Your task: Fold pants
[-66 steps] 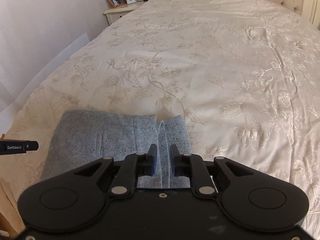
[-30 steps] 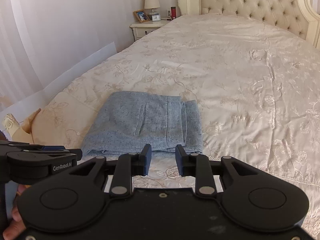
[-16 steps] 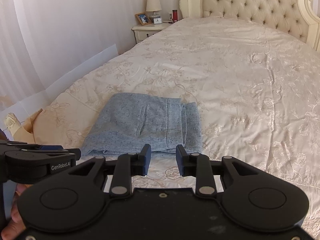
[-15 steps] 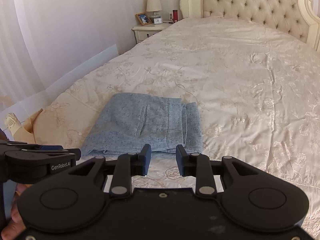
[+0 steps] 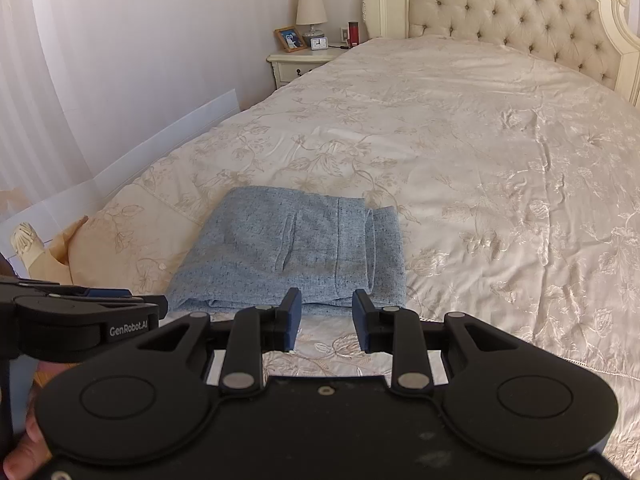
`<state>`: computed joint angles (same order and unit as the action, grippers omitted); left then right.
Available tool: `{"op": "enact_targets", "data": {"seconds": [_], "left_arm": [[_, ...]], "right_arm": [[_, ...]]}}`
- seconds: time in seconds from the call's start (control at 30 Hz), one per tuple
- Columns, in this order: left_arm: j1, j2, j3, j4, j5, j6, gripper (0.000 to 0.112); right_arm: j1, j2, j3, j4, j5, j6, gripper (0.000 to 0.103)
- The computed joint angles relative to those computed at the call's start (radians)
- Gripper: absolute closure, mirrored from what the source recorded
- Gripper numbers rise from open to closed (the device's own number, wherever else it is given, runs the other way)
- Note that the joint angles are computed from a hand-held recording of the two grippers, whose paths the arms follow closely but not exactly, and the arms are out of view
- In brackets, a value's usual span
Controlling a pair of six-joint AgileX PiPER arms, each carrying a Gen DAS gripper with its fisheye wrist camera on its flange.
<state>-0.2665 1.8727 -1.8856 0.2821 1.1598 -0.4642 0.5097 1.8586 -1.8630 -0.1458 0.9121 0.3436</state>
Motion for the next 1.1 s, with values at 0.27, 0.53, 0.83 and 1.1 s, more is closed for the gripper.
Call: {"op": "enact_targets", "data": {"seconds": [0.27,0.53,0.83,1.1], "left_arm": [[-0.001,0.008,-0.014,-0.002,0.009,-0.003,0.072],[0.007,0.032,-0.047,-0.009,0.027,0.001,0.072],[0.017,0.057,-0.082,-0.009,0.042,0.0,0.072],[0.029,0.089,-0.128,-0.029,0.055,0.031,0.072]], "right_arm": [[-0.005,0.008,-0.017,0.016,0.011,-0.02,0.073],[0.0,0.038,-0.063,0.012,0.031,-0.025,0.072],[0.003,0.084,-0.135,0.011,0.063,-0.032,0.072],[0.008,0.123,-0.194,0.001,0.092,-0.029,0.072]]}}
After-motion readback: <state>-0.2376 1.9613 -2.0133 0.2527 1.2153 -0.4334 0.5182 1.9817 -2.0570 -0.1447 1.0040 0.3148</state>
